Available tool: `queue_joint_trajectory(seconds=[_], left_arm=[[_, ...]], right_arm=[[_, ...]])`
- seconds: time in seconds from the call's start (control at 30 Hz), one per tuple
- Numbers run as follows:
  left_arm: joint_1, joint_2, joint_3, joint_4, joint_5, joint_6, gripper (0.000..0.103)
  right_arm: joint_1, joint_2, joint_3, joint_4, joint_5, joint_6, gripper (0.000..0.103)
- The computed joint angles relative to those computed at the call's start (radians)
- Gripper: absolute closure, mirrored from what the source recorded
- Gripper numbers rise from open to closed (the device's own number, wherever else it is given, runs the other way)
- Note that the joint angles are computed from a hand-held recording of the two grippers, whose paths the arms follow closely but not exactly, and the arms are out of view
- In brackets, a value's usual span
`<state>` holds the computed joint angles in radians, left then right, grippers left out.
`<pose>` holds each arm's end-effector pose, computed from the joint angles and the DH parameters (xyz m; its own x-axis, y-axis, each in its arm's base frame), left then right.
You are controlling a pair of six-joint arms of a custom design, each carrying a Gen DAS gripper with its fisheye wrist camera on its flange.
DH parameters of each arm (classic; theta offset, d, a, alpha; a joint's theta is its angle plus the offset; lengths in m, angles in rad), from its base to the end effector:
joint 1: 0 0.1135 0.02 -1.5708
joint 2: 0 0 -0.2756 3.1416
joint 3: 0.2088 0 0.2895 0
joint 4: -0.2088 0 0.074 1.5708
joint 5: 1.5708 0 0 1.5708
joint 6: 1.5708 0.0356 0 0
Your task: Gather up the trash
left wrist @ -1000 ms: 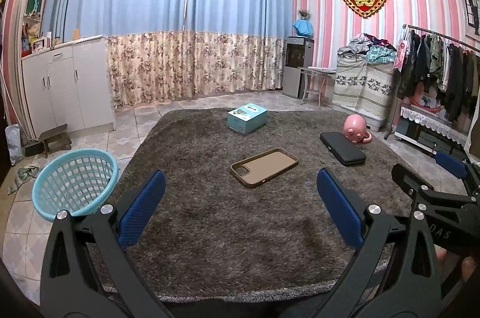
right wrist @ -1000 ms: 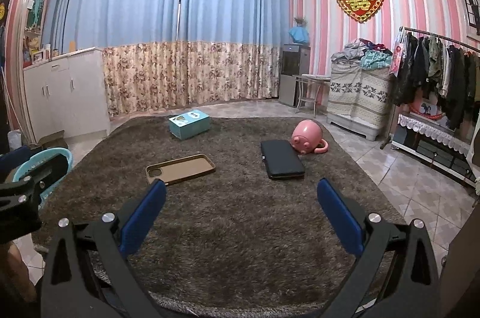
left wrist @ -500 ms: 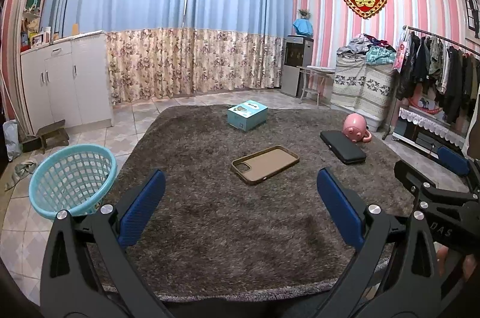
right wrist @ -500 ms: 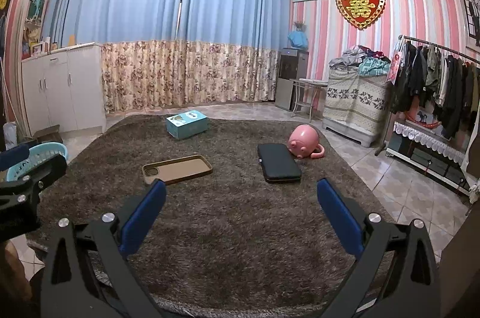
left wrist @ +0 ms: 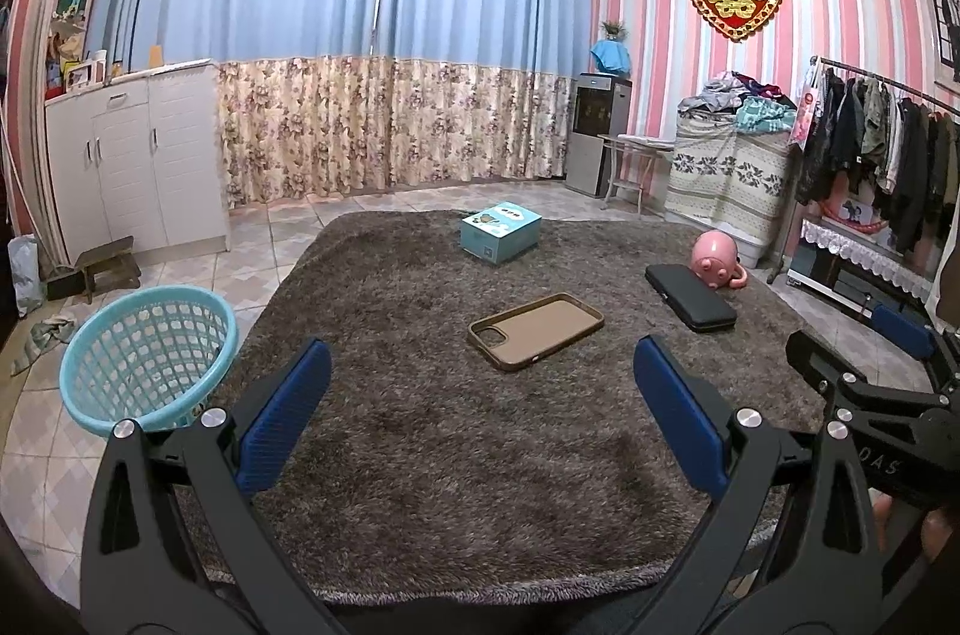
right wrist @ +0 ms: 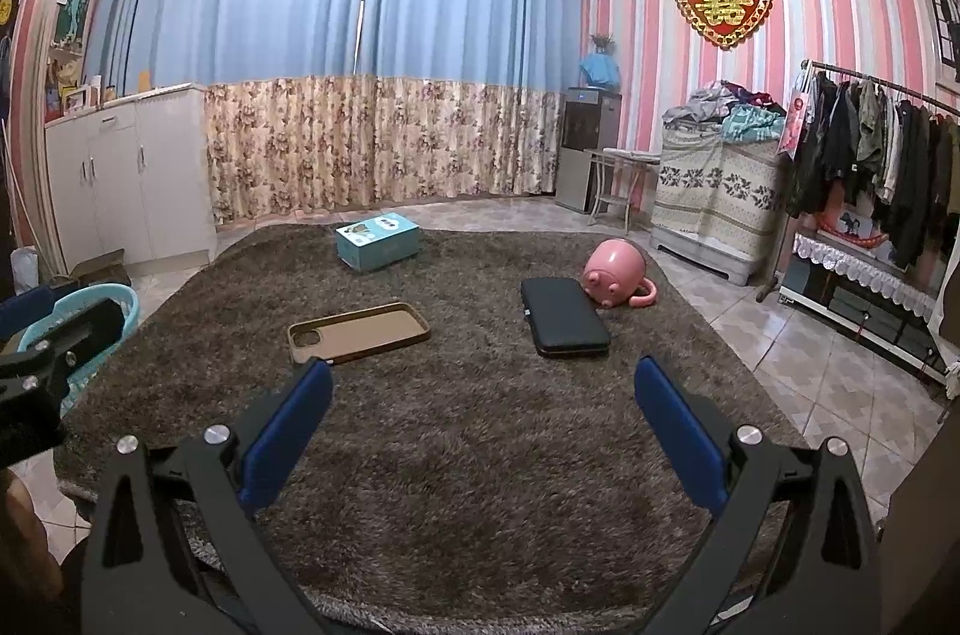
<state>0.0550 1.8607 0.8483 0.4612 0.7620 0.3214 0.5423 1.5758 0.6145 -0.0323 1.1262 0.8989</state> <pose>0.3855 -0.0034 0.1170 -0.3232 0.2111 -0.9225 0.6846 0.7251 -0.0739 0.2577 0.1177 0.1164 -0.2903 0.2181 -0.9318 0.6862 0.7261 -0.0438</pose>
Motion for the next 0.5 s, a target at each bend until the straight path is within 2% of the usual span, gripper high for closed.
queue_joint_trajectory(seconds=[0.5], left_arm=[[-0.007,-0.002,-0.019,0.044,-0.027,-0.017,0.005]], right_arm=[[-0.012,-0.006,-0.018,0.042,-0.007,-0.015,0.005]])
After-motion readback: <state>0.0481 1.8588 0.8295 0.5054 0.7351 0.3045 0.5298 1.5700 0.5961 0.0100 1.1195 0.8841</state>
